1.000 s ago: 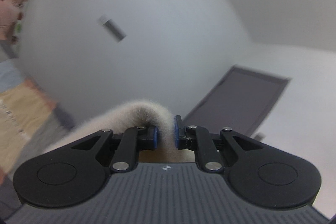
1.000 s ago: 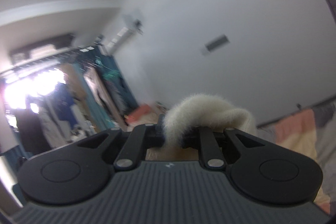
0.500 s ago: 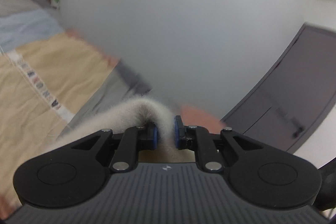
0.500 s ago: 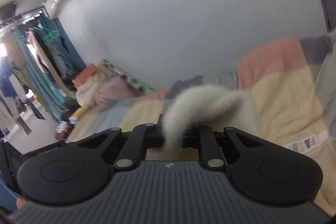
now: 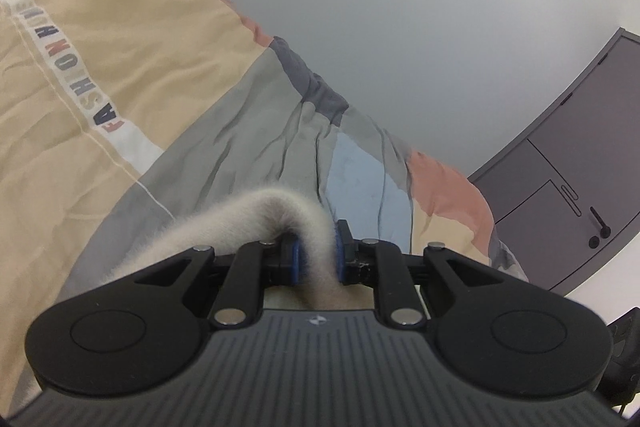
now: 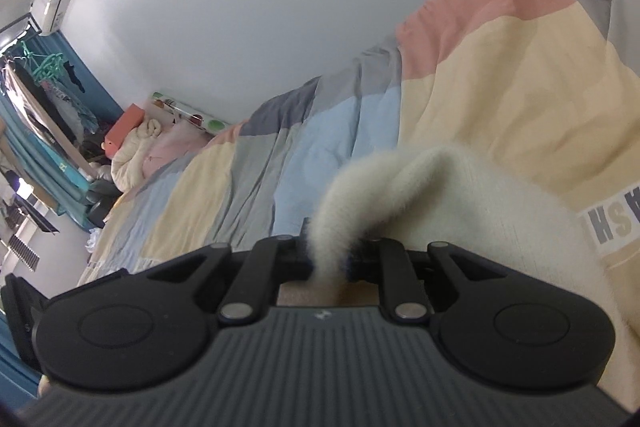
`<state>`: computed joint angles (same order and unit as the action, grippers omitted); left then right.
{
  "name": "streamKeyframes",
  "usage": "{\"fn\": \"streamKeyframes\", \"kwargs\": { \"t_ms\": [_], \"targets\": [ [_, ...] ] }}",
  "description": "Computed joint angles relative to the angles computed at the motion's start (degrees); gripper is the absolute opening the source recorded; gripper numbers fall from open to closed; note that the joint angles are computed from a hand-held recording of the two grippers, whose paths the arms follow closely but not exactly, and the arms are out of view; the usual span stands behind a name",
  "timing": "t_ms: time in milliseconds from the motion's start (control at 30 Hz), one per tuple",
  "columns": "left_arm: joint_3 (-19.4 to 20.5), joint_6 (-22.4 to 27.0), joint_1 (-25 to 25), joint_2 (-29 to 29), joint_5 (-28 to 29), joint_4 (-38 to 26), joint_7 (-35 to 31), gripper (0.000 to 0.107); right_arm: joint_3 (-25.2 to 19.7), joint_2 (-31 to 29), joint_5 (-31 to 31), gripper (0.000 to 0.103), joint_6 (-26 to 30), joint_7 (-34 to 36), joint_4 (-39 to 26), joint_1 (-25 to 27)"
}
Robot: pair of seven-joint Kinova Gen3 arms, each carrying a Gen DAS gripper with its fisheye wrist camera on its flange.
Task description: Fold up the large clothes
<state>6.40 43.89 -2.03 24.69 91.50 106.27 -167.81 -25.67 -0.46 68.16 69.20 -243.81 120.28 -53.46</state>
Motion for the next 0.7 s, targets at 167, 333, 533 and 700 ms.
{"fn": "streamKeyframes", "kwargs": {
  "t_ms": [167,333,533,700],
  "targets": [
    [-0.8,-0.6,0.3,-3.2,-1.0,2.4,0.8,0.020,0.4,-0.2,-1.6,0.019,-0.7,2.2,-0.4,0.7],
    [-0.3,0.9,-1.7,-8.0,1.4,6.9,-2.4,0.068,-0.7,-0.7,-1.1,0.064,-0.2,0.8,-0.5,-0.5],
    [-3.6,0.9,-1.2,-19.4,-1.3,12.5,-0.4,0.072,-2.9,2.6,-1.6,0.066,13.8,9.3,-8.9,-8.8],
    [-11.8,2.9,2.0,-32.3,-8.5,16.9,7.2,0.072,-0.3,6.2,-2.5,0.066,25.4,19.3,-19.2,-20.6]
  ]
}}
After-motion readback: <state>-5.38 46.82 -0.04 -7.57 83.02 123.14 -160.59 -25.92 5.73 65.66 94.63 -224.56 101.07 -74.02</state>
